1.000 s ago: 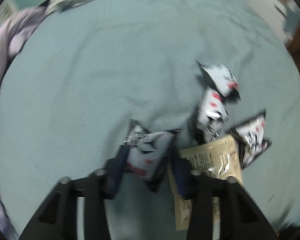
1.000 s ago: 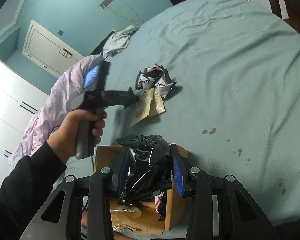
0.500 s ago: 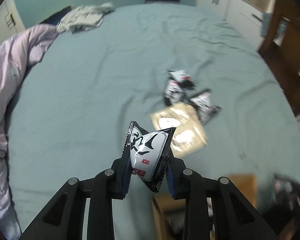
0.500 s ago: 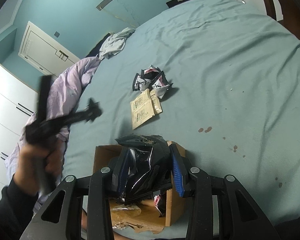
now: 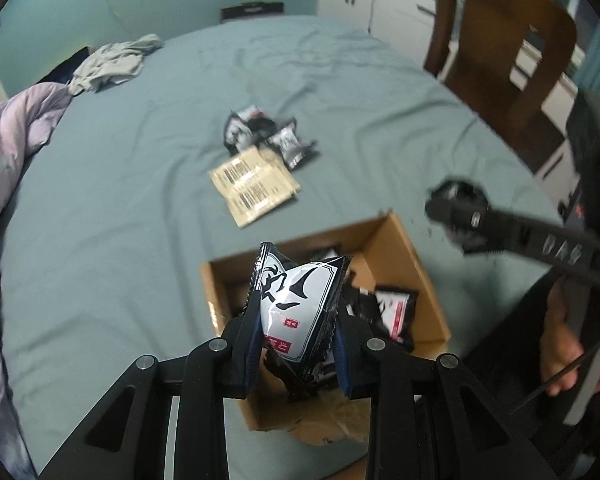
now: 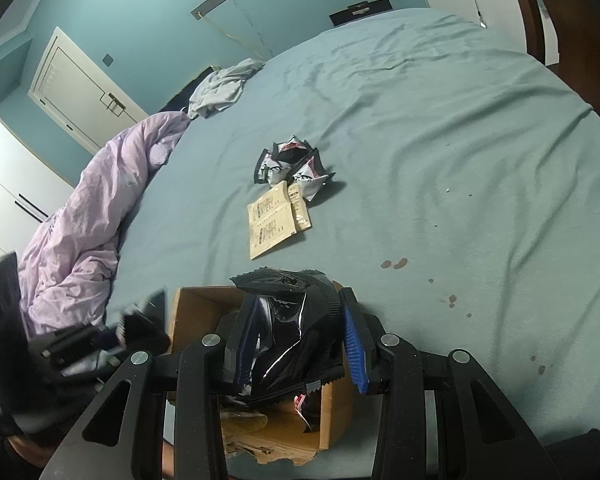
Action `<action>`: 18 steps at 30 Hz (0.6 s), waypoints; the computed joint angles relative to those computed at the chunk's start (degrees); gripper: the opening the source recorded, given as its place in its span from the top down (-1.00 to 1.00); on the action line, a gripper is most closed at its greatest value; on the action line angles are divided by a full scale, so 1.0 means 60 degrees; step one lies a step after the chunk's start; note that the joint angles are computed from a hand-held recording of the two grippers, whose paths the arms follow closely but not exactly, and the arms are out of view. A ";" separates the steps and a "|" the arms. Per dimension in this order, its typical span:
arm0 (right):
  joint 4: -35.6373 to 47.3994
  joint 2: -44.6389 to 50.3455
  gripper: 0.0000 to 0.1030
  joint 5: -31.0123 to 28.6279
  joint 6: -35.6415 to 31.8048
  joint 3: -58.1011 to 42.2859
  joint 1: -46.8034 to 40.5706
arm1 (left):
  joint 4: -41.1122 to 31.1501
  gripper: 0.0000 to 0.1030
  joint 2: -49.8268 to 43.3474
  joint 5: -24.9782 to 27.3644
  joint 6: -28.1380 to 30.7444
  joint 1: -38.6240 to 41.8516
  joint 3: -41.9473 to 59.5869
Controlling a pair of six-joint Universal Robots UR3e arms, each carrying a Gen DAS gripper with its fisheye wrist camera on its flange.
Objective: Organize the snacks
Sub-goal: 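Lower both grippers into the box and release both packets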
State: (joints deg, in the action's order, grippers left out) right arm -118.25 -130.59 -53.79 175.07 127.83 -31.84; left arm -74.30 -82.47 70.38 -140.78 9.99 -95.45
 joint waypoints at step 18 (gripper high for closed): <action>-0.0717 0.0659 0.29 -0.0656 0.0284 -0.0236 0.0650 | 0.1393 -0.53 -0.0032 0.0667 -0.0252 -0.0431 -0.0927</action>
